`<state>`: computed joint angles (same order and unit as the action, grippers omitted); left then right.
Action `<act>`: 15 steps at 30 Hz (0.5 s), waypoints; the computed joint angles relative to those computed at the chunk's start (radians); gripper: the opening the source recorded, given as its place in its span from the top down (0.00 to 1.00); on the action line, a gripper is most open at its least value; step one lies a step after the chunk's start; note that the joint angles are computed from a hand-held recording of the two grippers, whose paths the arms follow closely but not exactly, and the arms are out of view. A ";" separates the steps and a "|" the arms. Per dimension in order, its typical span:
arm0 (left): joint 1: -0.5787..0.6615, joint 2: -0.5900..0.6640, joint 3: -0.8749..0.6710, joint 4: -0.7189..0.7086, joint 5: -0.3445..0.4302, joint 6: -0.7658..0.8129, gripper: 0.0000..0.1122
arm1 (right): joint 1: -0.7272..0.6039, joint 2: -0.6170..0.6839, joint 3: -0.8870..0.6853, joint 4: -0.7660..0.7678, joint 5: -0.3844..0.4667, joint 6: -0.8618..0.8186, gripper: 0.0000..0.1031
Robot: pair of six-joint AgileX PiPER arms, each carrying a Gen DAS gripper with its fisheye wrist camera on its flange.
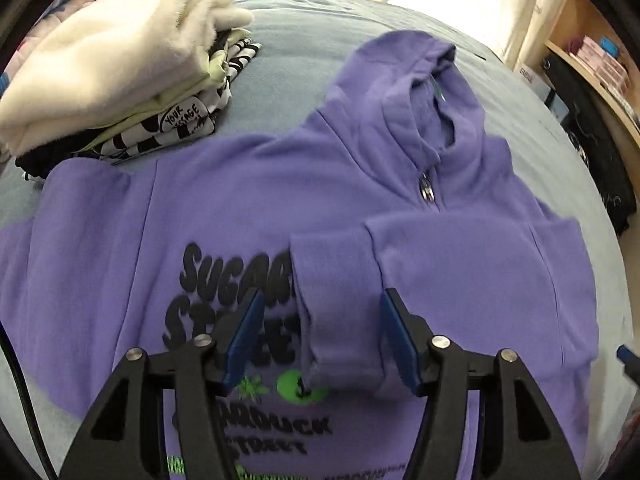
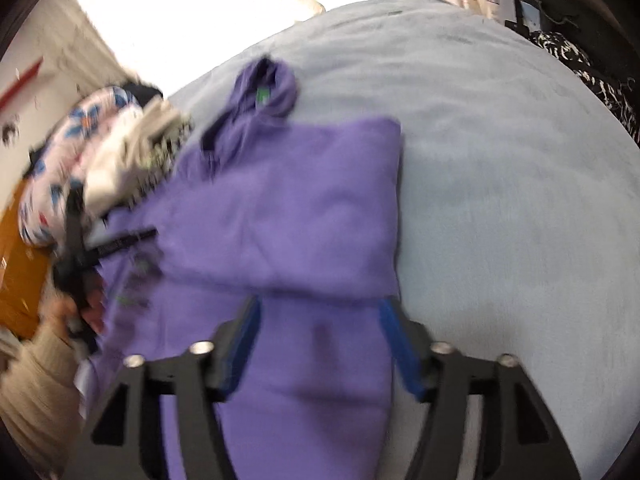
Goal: Fold large clothes
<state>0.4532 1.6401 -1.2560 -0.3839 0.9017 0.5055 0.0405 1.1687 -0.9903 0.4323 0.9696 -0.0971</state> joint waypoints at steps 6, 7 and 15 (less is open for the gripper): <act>-0.029 0.086 -0.036 0.013 -0.032 -0.065 0.47 | -0.015 0.283 -0.211 -0.026 -0.089 0.084 0.31; -0.032 0.094 -0.038 0.010 -0.045 -0.064 0.47 | -0.019 0.328 -0.240 -0.032 -0.103 0.096 0.31; -0.053 0.057 -0.091 -0.015 -0.054 -0.044 0.92 | -0.071 0.590 -0.356 0.098 -0.082 0.035 0.74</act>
<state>0.4004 1.6968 -1.3470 -0.3993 0.8474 0.4618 -0.0301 1.7590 -1.3462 0.5306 0.8871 -0.0626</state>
